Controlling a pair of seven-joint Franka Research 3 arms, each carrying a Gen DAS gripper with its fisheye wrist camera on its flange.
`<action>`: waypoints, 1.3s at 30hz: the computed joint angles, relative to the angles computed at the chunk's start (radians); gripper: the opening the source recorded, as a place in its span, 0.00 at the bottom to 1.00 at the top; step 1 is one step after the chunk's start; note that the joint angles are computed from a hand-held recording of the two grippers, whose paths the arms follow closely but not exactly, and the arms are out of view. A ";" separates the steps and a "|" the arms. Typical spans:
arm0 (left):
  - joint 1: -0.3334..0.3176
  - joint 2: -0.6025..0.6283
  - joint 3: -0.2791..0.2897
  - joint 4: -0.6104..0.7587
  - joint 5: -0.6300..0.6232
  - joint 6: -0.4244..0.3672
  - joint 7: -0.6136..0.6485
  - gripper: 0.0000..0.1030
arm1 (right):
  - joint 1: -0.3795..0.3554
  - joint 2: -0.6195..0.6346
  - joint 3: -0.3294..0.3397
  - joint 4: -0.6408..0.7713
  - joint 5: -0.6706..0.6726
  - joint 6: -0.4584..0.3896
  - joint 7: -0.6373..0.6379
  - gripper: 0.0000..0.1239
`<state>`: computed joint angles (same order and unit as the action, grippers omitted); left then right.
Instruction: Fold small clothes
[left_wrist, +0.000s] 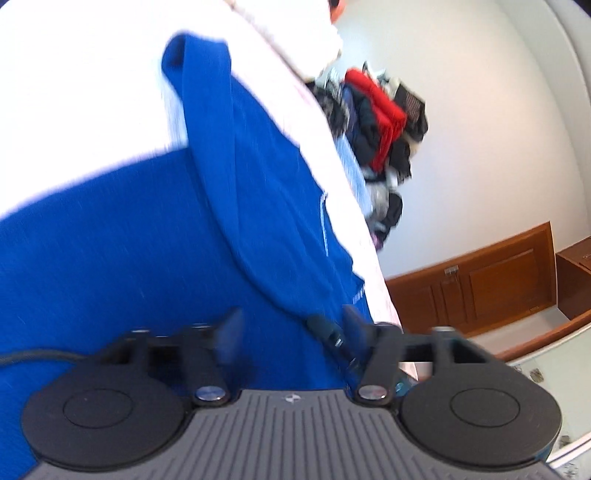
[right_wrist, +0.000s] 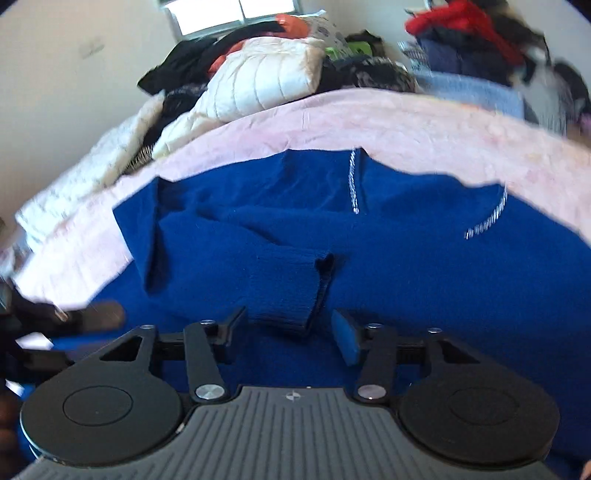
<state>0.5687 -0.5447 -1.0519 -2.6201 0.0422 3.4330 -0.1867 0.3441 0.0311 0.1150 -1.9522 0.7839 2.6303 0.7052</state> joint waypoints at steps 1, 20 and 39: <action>0.033 -0.006 -0.027 0.007 0.001 0.009 0.005 0.63 | 0.015 -0.018 0.013 -0.038 -0.034 0.071 -0.080 0.43; -0.092 -0.010 0.077 -0.059 -0.039 0.001 0.059 0.63 | 0.048 -0.026 -0.002 0.030 -0.131 -0.032 -0.323 0.03; 0.098 -0.101 -0.017 0.003 -0.002 -0.042 0.006 0.69 | -0.296 0.028 -0.136 0.063 0.438 -0.589 0.286 0.11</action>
<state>0.6667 -0.6457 -1.0692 -2.6169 0.0406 3.3914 -0.1811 0.0477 0.0587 -0.0207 -1.8888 1.2216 2.0415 0.9916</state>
